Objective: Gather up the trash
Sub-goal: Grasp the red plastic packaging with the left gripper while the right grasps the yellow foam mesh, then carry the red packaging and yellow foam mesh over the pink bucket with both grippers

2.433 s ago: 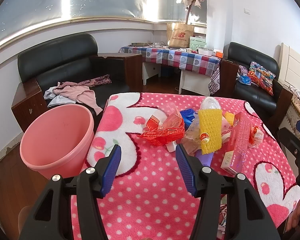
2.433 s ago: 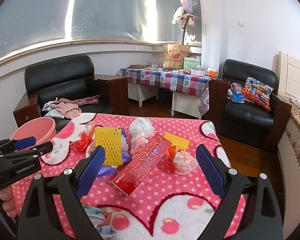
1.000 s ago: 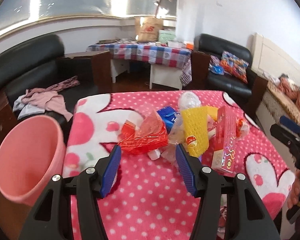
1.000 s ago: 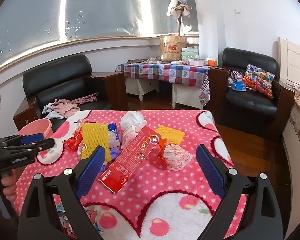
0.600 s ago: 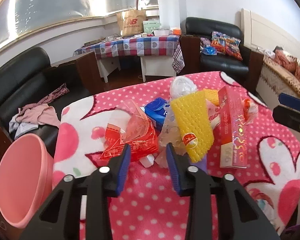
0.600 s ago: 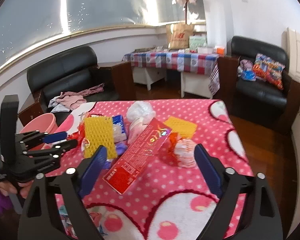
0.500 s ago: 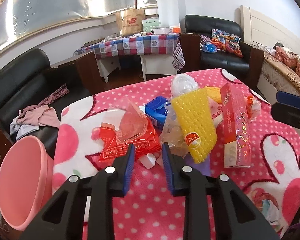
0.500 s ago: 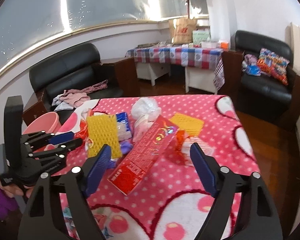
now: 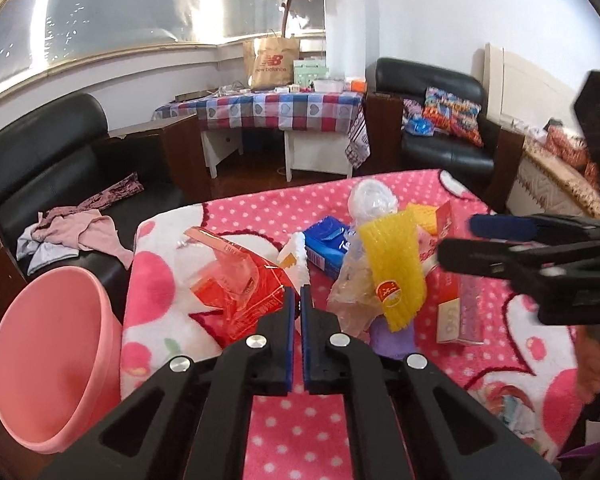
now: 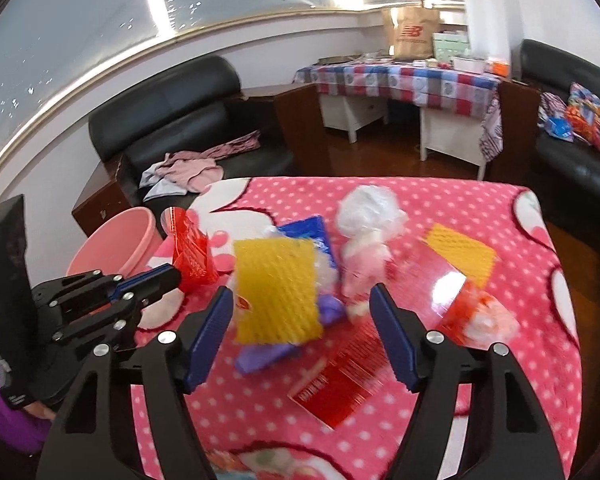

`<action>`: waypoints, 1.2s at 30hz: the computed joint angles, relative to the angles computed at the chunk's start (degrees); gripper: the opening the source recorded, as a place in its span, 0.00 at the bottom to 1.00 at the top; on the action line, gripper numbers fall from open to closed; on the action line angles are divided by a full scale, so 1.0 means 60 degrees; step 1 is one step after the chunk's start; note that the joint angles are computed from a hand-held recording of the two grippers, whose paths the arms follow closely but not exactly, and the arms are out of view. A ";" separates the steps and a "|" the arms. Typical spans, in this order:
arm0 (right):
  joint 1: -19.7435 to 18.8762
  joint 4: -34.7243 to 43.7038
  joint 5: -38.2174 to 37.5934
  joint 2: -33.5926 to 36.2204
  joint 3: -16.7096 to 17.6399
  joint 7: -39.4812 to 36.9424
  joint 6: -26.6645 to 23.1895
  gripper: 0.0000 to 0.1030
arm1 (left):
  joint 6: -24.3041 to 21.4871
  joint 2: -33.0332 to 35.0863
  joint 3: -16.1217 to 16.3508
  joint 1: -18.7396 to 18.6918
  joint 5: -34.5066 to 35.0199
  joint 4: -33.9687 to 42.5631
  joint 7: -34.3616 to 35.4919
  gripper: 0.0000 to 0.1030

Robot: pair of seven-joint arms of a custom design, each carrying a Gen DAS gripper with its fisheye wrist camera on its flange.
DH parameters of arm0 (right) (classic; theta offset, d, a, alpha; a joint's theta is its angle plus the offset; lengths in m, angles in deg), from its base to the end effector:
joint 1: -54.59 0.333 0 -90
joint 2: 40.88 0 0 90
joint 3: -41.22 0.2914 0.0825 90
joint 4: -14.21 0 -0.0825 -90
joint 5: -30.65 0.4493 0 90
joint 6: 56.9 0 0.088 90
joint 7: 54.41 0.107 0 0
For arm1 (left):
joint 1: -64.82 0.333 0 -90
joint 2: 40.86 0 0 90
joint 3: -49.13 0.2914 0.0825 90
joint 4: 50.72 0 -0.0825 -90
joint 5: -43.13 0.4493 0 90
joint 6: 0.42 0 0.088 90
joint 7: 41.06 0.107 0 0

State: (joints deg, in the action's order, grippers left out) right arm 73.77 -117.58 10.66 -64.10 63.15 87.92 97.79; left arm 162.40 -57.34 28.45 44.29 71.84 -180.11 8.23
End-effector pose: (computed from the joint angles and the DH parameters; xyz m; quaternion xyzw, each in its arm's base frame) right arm 0.4026 0.3862 0.5371 -0.6735 0.6130 -0.1893 0.3671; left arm 0.4145 -0.4106 0.5157 -0.4737 0.7609 -0.3739 0.2383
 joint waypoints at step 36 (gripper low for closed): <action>0.1649 0.4554 -0.0813 0.3633 -0.0549 -0.0809 -0.0003 0.16 | 0.0159 -0.4799 0.0645 0.1398 -0.1246 -0.3051 -0.0339 0.01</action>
State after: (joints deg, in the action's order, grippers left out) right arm 83.66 -90.25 5.78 -42.30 59.85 83.06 97.77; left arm 163.36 -86.14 32.32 52.68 64.36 -198.42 6.19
